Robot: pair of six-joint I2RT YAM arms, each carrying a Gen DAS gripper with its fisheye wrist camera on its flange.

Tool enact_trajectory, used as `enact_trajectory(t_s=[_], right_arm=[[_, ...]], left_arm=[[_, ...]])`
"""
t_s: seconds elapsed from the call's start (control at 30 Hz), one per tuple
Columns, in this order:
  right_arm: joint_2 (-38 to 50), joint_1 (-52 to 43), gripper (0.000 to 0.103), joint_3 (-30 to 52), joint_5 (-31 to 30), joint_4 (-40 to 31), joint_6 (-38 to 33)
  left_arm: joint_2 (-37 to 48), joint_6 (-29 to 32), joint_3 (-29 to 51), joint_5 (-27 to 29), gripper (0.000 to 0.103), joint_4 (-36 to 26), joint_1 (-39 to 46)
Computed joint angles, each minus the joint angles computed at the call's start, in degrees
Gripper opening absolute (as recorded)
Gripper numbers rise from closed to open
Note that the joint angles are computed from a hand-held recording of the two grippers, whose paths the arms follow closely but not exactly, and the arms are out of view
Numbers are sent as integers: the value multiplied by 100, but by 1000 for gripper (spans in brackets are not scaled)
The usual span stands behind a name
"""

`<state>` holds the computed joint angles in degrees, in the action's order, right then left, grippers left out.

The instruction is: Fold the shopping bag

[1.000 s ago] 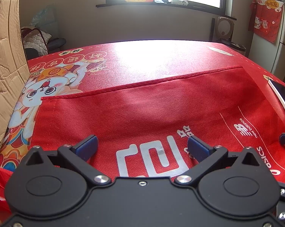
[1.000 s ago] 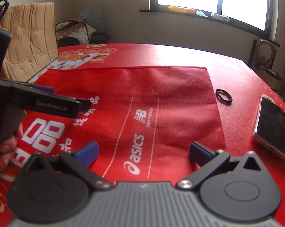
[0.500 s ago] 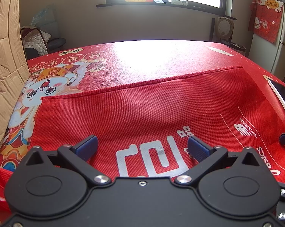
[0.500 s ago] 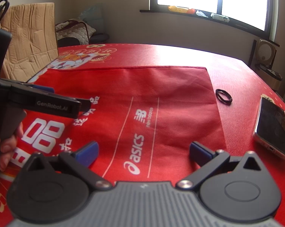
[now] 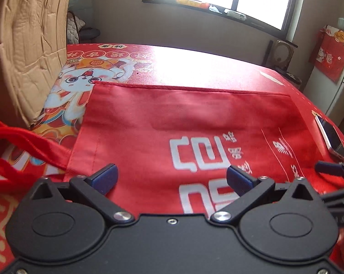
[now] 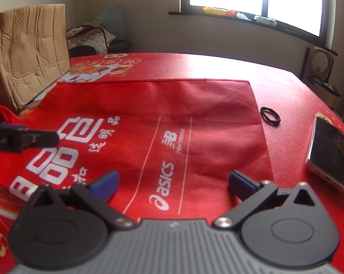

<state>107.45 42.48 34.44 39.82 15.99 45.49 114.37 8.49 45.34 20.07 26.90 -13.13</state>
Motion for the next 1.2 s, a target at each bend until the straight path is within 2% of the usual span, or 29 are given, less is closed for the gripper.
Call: enact_trajectory(t_s=[0.07,0.17,0.27,0.33,0.53,0.77,0.87,1.0,1.2], right_arm=[[-9,-9,102,-8,-6,5,-10],[-17,-15,102,-9,-9,0,-18],[-16,-8,102,-1,-1,-16,-10],[-15,-3,102,-1,3,-20,-3],[-4,2,102,4,8,-17,-2],[1,-3,102,1,5,1,-17],[-5,-9,102,-19,1,23,-27],[-3,-8,102,-11,2,19,-33],[15,2,102,15,7,6,-24]], left_arm=[[-93,358,-331,35,102,279,102],[-119,539,-562,-384,102,583,23],[-149,535,-603,-801,103,604,-185],[-165,197,-475,-981,103,364,-289],[-220,29,-459,-1403,102,315,-546],[-352,267,-910,-1965,102,1184,-1077],[-263,222,-637,-1871,102,735,-1127],[-55,-236,-327,-1270,103,351,-816],[-10,-221,-382,-1264,103,501,-801]])
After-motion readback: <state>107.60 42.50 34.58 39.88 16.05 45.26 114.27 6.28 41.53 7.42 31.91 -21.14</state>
